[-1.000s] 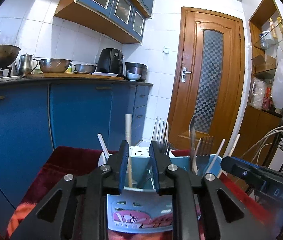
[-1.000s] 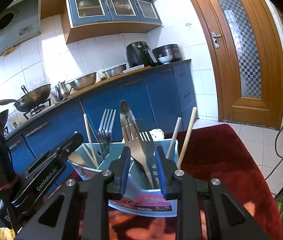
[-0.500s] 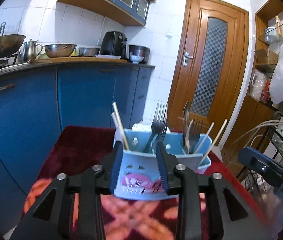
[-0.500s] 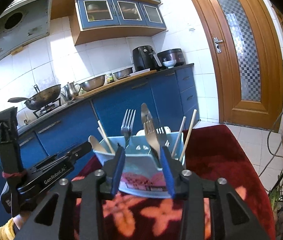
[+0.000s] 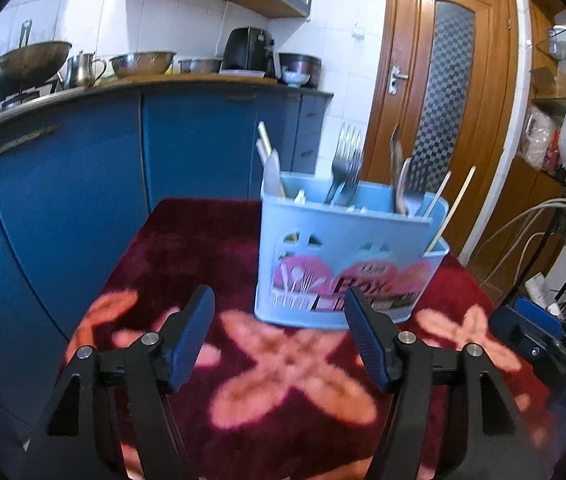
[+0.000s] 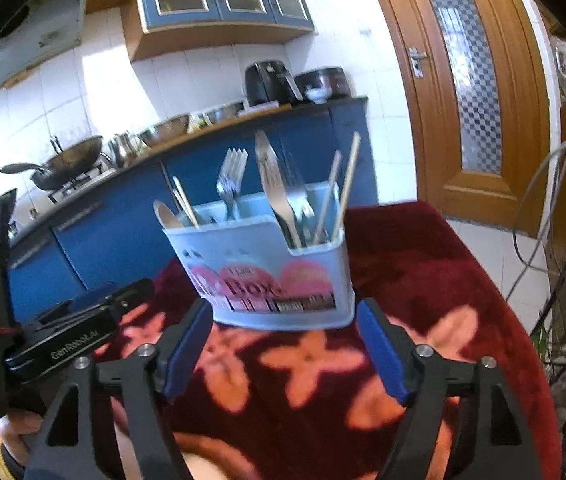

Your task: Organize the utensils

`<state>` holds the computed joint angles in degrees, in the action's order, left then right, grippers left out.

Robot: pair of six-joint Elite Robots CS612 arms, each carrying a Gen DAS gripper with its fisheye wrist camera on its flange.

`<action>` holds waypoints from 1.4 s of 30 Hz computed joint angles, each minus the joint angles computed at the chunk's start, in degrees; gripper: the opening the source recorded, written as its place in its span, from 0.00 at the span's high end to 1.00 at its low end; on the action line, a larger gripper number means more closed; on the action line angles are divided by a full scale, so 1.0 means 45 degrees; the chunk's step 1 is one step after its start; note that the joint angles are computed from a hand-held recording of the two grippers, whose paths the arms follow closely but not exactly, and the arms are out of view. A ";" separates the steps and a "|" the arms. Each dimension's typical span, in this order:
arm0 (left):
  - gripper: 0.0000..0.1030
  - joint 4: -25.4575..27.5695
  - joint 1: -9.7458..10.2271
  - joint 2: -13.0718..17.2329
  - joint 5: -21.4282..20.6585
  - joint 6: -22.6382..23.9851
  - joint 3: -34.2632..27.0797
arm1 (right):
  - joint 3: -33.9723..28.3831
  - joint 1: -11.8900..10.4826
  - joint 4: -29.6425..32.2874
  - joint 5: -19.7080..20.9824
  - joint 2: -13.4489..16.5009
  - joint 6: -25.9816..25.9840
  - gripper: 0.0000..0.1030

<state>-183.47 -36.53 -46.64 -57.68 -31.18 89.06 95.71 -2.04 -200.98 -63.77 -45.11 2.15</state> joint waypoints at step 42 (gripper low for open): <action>0.33 0.0836 0.0099 0.0830 0.0505 0.0384 -0.0665 | -0.0333 0.0249 0.0581 -0.1582 0.0752 -0.0094 0.21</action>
<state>-179.71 -36.09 -42.90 -55.40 -29.45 86.07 94.21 -0.92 -198.37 -70.89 -41.73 1.73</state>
